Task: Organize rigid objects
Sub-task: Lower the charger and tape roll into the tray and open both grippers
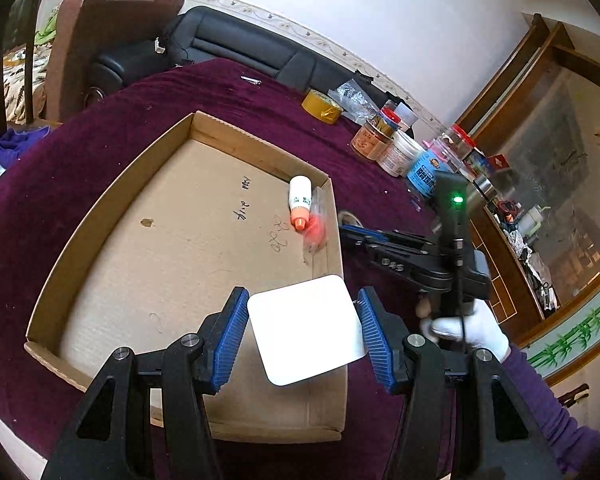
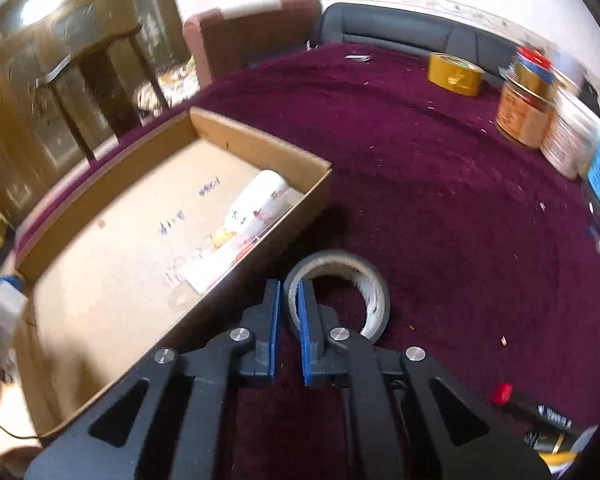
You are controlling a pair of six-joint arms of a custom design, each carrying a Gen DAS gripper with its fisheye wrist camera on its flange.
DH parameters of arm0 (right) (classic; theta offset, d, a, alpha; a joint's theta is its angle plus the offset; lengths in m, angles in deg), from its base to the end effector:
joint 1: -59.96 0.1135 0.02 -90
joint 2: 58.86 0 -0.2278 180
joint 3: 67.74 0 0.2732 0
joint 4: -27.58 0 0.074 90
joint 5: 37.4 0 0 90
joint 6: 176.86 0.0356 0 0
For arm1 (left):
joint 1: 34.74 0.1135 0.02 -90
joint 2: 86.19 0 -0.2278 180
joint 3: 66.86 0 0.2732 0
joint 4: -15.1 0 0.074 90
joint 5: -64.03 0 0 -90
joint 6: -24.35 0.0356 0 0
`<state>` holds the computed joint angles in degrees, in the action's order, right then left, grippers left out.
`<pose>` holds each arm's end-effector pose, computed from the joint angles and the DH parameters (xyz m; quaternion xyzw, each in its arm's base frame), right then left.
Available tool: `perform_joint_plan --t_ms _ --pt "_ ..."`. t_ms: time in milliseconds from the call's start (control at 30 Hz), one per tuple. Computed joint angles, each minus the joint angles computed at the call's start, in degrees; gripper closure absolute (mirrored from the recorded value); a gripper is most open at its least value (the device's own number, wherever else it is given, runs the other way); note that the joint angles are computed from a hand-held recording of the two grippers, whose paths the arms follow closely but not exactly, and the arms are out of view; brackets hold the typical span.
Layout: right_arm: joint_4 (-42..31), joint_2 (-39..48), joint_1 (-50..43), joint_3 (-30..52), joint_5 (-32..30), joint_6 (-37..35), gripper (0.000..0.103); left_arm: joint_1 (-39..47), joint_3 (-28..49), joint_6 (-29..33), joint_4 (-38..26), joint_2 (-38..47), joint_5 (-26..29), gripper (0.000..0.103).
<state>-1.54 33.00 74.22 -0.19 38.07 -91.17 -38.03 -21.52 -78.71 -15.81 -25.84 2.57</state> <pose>0.3283 0.0927 0.1416 -0.1911 0.9231 0.1466 0.2996 0.2430 -0.0310 0.1651 0.0157 0.9029 -0.2779 0.3275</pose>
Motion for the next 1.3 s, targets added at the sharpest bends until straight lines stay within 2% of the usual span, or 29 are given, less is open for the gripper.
perform_joint_plan --t_ms 200,333,467,633,733,867,1033,1167,1267,1300 --pt "-1.24 -8.47 -2.88 -2.79 -5.37 3.77 0.096 0.80 2.73 0.86 -0.67 1.67 -0.32 0.053" --pt "-2.26 -8.91 -0.62 0.00 -7.15 6.13 0.096 1.04 8.26 1.56 -0.25 8.25 -1.34 0.053" --pt "-1.31 -3.18 3.42 5.38 -7.44 9.46 0.096 1.61 17.82 0.22 0.86 20.53 -1.63 0.053" --pt "0.46 8.00 6.57 13.94 -7.37 15.34 0.096 2.96 31.04 -3.23 0.63 36.83 -2.29 0.053" --pt "0.12 13.28 7.42 18.47 -6.15 16.91 0.096 3.12 36.05 -3.99 0.81 43.10 -4.50 0.053" --pt "-0.06 17.53 7.61 22.24 -5.11 18.31 0.096 3.30 40.09 -4.60 1.05 48.47 -4.49 0.053" --pt "1.20 15.98 6.80 20.99 -5.01 19.65 0.095 5.19 39.06 -6.54 2.91 48.42 0.74 0.051" --pt "2.00 7.35 4.20 13.68 -4.98 19.48 0.094 5.16 36.35 -6.15 2.61 44.19 0.73 0.046" --pt "2.08 -1.61 0.11 6.26 -5.72 17.87 0.082 4.08 33.14 -5.75 2.48 39.14 0.66 0.045" --pt "1.83 -5.53 -1.93 3.05 -5.92 16.82 0.068 3.27 31.46 -5.51 2.39 36.48 0.55 0.043"
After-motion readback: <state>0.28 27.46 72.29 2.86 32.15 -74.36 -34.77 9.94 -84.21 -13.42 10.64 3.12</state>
